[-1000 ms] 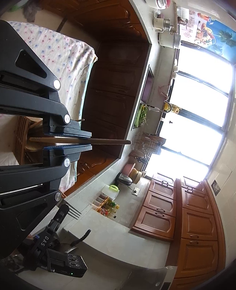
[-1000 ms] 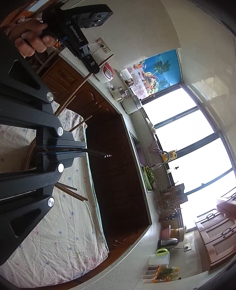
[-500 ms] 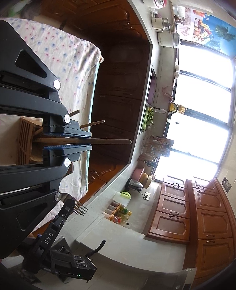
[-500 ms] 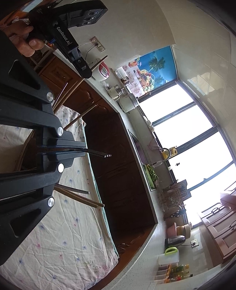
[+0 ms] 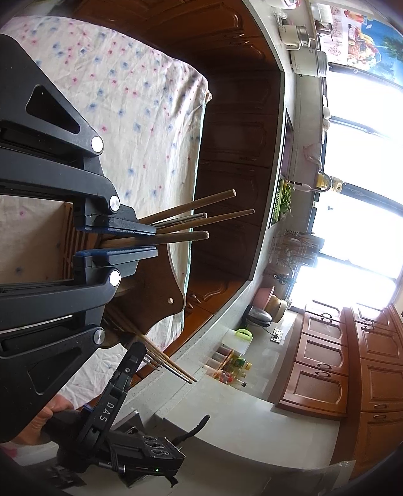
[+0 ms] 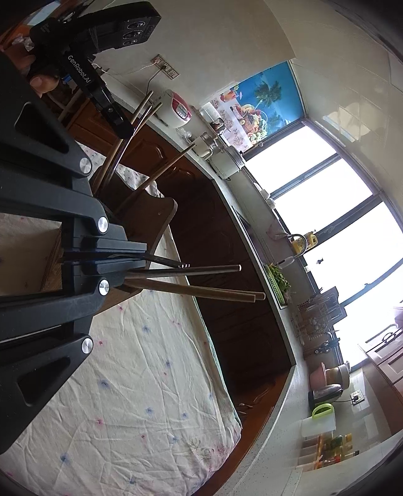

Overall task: Organize utensils
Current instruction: 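Carry the left tool's wooden chopstick into the holder while the right tool inserts the fork, then open the left tool over the holder while the right tool releases the fork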

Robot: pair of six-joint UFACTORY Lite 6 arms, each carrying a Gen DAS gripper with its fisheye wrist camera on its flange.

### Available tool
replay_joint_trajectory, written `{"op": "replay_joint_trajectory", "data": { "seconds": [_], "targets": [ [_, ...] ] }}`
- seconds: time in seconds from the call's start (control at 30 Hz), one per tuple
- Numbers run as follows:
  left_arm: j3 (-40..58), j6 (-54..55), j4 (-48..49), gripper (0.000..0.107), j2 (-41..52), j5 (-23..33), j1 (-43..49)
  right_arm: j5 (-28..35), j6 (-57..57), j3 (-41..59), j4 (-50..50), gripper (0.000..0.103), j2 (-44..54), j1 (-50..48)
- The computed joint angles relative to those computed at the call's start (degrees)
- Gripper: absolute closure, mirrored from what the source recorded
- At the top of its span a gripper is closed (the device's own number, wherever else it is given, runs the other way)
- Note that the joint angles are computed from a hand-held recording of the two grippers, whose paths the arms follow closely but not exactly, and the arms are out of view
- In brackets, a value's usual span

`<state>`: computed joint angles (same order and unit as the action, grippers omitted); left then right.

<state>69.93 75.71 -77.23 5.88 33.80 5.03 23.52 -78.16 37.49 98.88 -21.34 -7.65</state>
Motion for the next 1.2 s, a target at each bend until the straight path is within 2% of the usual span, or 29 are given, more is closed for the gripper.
{"op": "replay_joint_trajectory", "data": {
  "seconds": [0.1,0.3,0.77,0.87,0.97,1.03,1.13,1.2],
  "targets": [
    [0.74,-0.49,0.57,0.101,0.77,0.45,0.26,0.79,-1.14,-0.83,0.92,0.101,0.36,-0.11],
    [2.82,-3.37,2.03,0.1,2.6,2.68,1.06,-0.42,2.93,0.44,-3.34,0.101,0.58,0.62],
    [3.82,-7.1,4.97,0.098,3.21,3.04,1.09,-1.07,6.75,2.25,-7.34,0.096,1.5,0.6],
    [2.57,-7.04,4.45,0.085,2.44,3.23,1.6,-0.94,8.19,2.12,-8.45,0.093,0.98,0.33],
    [1.05,-6.4,3.78,0.076,1.41,3.13,2.01,-0.26,8.22,1.13,-8.31,0.084,-0.13,-0.43],
    [0.18,-6.16,3.57,0.071,0.91,3.17,2.18,-0.79,8.51,0.4,-8.48,0.071,-1.25,-0.3],
    [-0.86,-6.37,3.75,0.062,0.19,2.97,2.41,-0.47,8.14,-0.31,-7.99,0.069,-2.13,-0.83],
    [-1.83,-6.34,3.69,0.054,-0.49,2.49,2.78,-0.24,8.38,-0.71,-7.97,0.061,-2.6,-1.42]
  ]
}}
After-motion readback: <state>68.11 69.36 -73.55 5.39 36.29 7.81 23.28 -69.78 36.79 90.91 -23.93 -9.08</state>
